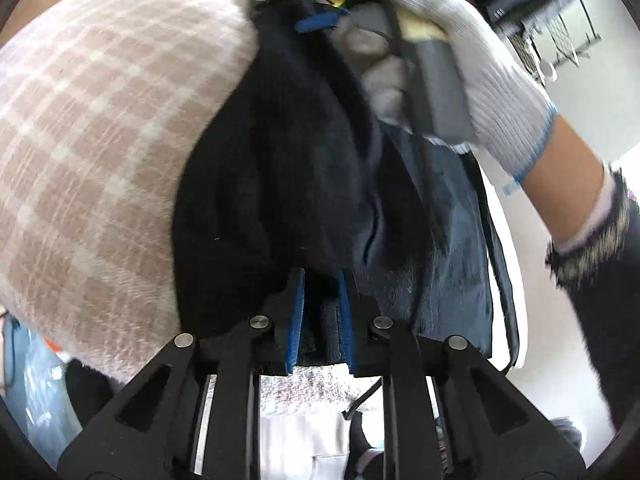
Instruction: Fold large clothes
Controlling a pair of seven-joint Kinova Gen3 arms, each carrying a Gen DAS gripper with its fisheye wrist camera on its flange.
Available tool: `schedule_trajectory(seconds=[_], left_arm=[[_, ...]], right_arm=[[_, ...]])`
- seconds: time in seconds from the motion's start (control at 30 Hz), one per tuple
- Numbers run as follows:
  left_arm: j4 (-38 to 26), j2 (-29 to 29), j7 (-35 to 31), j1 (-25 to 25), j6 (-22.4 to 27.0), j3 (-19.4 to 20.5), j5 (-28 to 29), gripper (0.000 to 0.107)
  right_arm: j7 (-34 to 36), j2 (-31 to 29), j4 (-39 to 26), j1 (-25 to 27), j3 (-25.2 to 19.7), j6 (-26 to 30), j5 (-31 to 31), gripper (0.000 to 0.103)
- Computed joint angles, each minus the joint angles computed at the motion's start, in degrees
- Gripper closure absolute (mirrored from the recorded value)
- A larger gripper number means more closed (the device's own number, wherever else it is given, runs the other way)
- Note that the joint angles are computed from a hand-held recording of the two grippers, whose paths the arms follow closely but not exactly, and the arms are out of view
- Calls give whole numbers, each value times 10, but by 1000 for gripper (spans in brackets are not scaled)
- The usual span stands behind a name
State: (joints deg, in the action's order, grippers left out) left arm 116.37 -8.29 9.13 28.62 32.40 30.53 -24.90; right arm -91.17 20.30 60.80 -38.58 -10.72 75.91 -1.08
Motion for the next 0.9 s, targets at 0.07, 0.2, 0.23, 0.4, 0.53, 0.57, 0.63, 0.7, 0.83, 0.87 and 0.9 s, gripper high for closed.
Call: schedule_trajectory(seconds=[0.07, 0.2, 0.23, 0.4, 0.53, 0.57, 0.63, 0.7, 0.83, 0.87, 0.9], left_arm=[[7, -5, -3, 0, -17, -8, 9, 107], [24, -41, -21, -19, -49, -9, 35, 107], [21, -46, -23, -28, -45, -1, 35, 107], [13, -77, -43, -62, -35, 28, 61, 107], [28, -120, -86, -59, -25, 12, 110, 107], [26, -126, -93, -62, -15, 12, 119, 107], [20, -135, -110, -71, 12, 14, 136, 107], [7, -135, -107, -99, 52, 49, 136, 107], [10, -131, -117, -134, 77, 67, 164, 107], [11, -128, -118, -138, 82, 69, 169, 107], [16, -128, -119, -138, 77, 66, 176, 107]], right_arm=[[-9, 13, -15, -9, 3, 5, 10, 38], [-25, 40, -44, -29, 14, 26, 37, 55], [-28, 42, -47, -36, 17, 26, 47, 59], [-27, 54, -78, -42, 23, 48, 62, 100], [-33, 52, -96, -25, 24, 52, 39, 100], [-34, 51, -98, -23, 24, 50, 37, 100], [-39, 47, -98, -16, 22, 39, 25, 101], [-51, 49, -98, -16, 22, 29, 18, 101], [-66, 62, -85, -29, 23, 16, 27, 101], [-67, 62, -77, -34, 24, 11, 33, 100], [-67, 60, -65, -38, 24, 2, 40, 100]])
